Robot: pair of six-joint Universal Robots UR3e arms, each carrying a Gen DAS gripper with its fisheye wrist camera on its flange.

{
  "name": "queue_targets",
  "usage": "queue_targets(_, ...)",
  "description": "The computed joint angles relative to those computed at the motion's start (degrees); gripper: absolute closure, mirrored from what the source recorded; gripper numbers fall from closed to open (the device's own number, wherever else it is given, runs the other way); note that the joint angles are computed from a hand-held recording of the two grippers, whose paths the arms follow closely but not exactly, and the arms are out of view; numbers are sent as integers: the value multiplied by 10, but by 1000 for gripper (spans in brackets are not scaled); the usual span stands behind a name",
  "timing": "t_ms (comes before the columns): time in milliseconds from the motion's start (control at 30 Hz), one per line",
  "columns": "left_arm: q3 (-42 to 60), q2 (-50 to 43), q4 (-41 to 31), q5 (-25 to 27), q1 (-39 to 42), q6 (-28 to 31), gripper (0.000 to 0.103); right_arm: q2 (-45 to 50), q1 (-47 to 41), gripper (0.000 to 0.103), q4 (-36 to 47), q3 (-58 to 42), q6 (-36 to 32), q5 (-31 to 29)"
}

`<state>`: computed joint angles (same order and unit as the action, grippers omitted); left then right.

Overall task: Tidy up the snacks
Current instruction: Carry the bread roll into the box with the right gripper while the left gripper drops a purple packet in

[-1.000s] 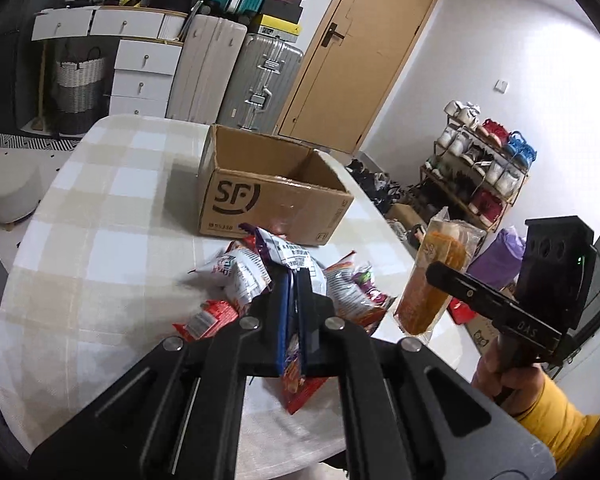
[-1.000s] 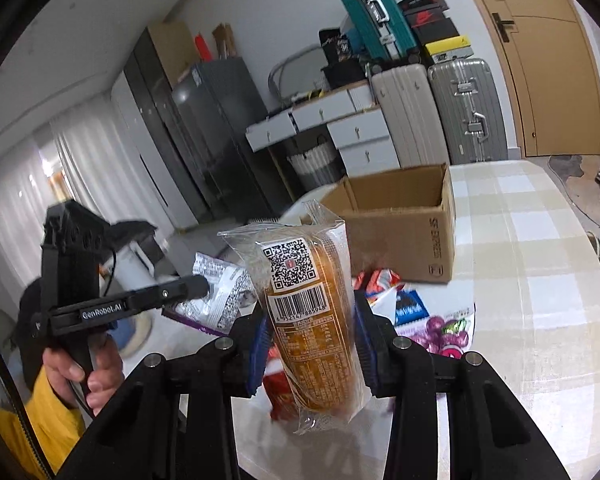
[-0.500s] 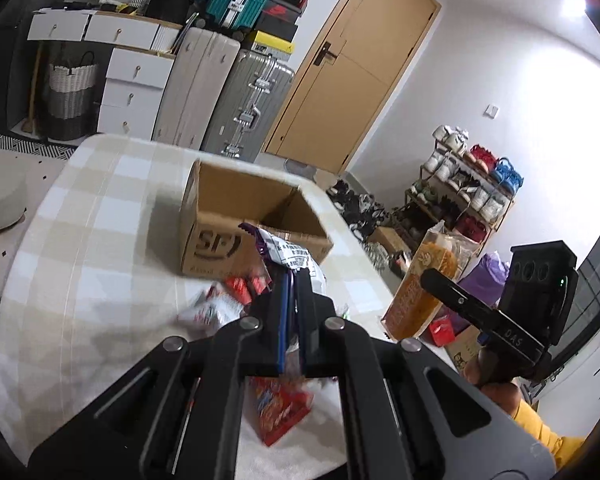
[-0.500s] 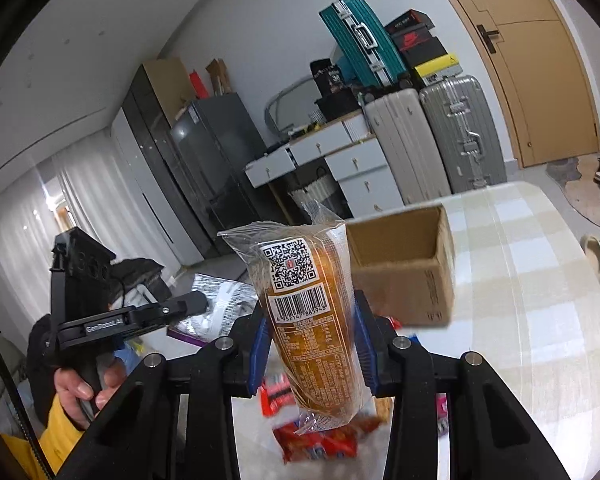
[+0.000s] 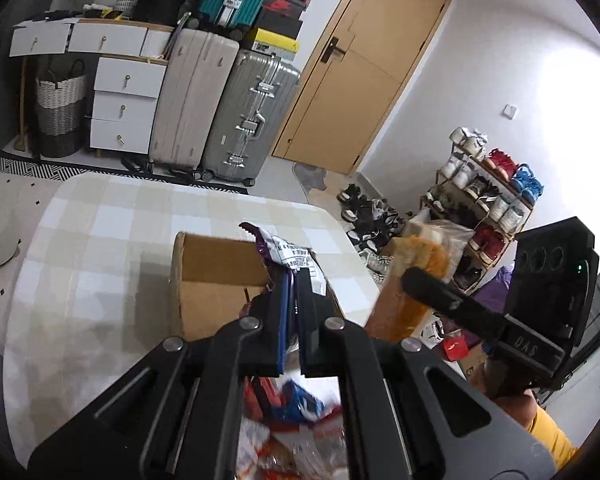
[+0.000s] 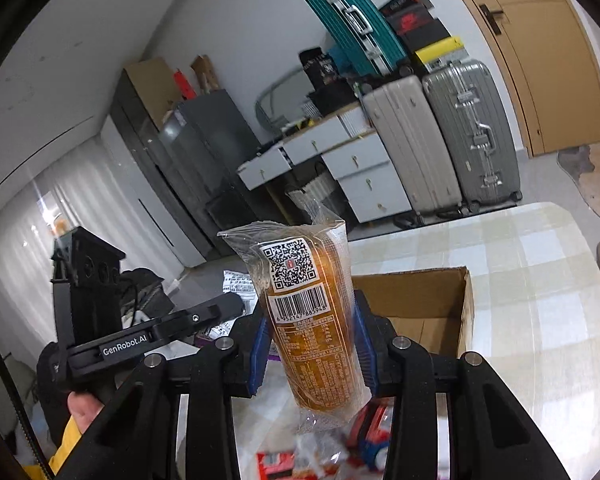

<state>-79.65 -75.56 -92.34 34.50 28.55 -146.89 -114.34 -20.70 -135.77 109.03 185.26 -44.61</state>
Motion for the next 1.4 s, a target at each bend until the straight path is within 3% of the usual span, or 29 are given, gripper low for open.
queue_targets(67,7,-50,112,43,-58,-79,102,59,26,65,-23,-27,12,-24)
queue_targets(200,43,-159,241,130,-158,-152,102,169,63,65,-40,-89,25,-73)
queue_targets(467,56,-273,366,228,-249,-191,102,280,86,65,-53,-132,13,-115)
queue_targets(867,70,-367,423,275,-284,-205,101,334,97,65,-38,-153,-11,-154)
queue_targets(1267,45,-363,441,300,-288,-213,101,339,110,64,-6,-164,-16,-178)
queue_targets(1400,46,-360,431,298,-283,-217,101,328,111,55,-16,-154,-14,-186)
